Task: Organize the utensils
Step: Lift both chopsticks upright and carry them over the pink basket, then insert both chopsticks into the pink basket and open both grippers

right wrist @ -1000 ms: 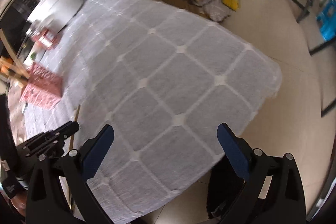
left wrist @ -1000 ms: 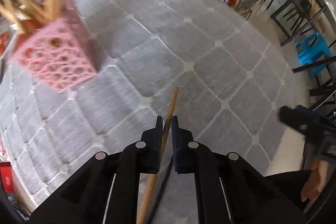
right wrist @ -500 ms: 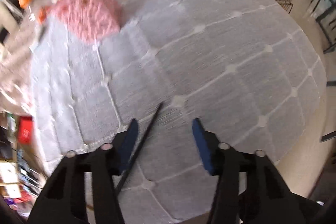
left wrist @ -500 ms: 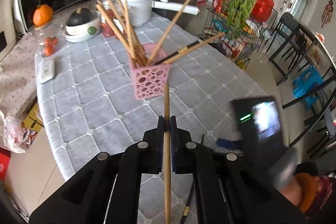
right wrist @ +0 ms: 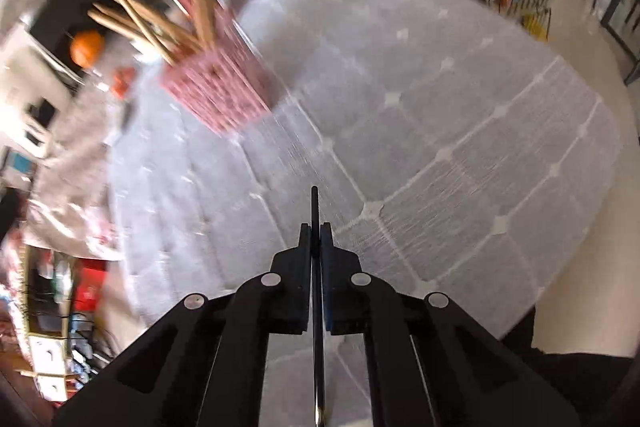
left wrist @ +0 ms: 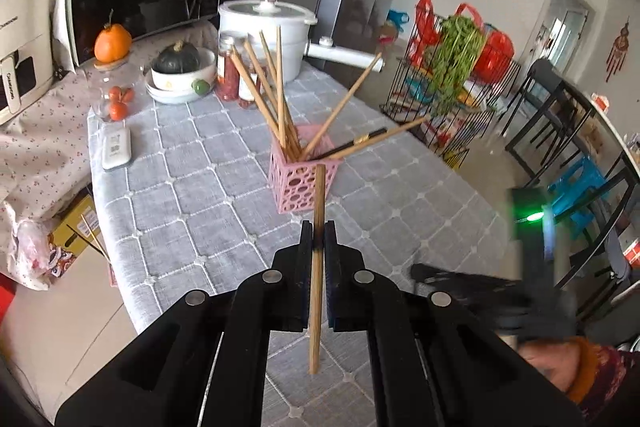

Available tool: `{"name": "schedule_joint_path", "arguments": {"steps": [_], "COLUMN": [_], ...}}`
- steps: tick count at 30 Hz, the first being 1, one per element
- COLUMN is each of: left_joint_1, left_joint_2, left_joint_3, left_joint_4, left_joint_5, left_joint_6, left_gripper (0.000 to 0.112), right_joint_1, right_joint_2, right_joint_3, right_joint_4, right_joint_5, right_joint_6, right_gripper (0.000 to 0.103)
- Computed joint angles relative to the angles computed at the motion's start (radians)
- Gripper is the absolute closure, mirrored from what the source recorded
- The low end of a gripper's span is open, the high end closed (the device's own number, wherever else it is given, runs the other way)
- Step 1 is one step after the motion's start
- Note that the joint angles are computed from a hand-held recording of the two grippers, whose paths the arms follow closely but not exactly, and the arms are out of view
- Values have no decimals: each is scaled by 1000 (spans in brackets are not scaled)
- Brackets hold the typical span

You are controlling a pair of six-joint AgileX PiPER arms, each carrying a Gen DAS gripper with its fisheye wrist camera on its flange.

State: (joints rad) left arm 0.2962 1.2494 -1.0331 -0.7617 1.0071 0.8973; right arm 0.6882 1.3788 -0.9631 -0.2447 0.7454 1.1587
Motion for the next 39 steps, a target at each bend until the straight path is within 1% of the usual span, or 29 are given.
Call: {"name": "schedule_joint_path", "arguments": {"steps": [2, 6, 7, 10, 14, 16, 18, 22, 26, 27, 28, 29, 30, 31, 32, 33, 34, 35, 38, 39], "left_joint_1": [13, 36, 33, 1, -108, -151, -181, -225, -279, -286, -302, -309, -325, -334, -340, -341, -335, -316, -237, -203], "left_joint_2": [-21, -53, -56, -43, -2, 43, 84, 145, 212, 221, 235, 244, 260, 278, 317, 336, 342, 330, 266, 233], "left_joint_3": [2, -18, -30, -95, -239, -335, -422, -547, -634, -638, -638, -630, -615, -608, -623, -620, -594, -554, -450, -411], "left_joint_4": [-17, -60, -65, -52, 69, 122, 163, 219, 275, 280, 299, 312, 333, 340, 351, 356, 353, 320, 202, 154], "left_joint_5": [9, 17, 11, -6, -55, -56, -58, -71, -106, -118, -145, -173, -217, -231, -208, -201, -211, -233, -288, -307], "left_joint_6": [2, -19, -35, -105, -250, -320, -384, -471, -530, -537, -555, -563, -581, -587, -600, -608, -620, -611, -571, -547], "left_gripper": [108, 108, 108, 108, 108, 108, 108, 108, 108, 108, 108, 108, 107, 107, 106, 102, 88, 85, 84, 81], "right_joint_1": [-7, -20, -22, -69, -143, -206, -250, -282, -293, -298, -304, -307, -308, -309, -312, -323, -330, -335, -325, -317], "right_joint_2": [-82, -187, -204, -205, -165, -122, -82, 12, 86, 104, 122, 131, 148, 160, 169, 186, 201, 220, 257, 272], "right_joint_3": [-8, -83, -119, -205, -398, -525, -621, -834, -973, -996, -1014, -1018, -1026, -1030, -1029, -1029, -1040, -1044, -1051, -1060], "right_joint_4": [1, 5, 2, 35, 122, 211, 267, 286, 277, 280, 285, 285, 279, 273, 275, 294, 307, 318, 294, 276], "right_joint_5": [40, 131, 160, 195, 272, 323, 350, 414, 455, 458, 458, 453, 444, 437, 431, 428, 433, 434, 431, 432], "right_joint_6": [-34, -117, -137, -228, -367, -459, -512, -566, -601, -610, -619, -623, -627, -628, -631, -640, -647, -646, -640, -635], "right_gripper": [99, 98, 98, 98, 98, 98, 98, 98, 98, 98, 98, 98, 98, 98, 98, 98, 98, 98, 98, 98]}}
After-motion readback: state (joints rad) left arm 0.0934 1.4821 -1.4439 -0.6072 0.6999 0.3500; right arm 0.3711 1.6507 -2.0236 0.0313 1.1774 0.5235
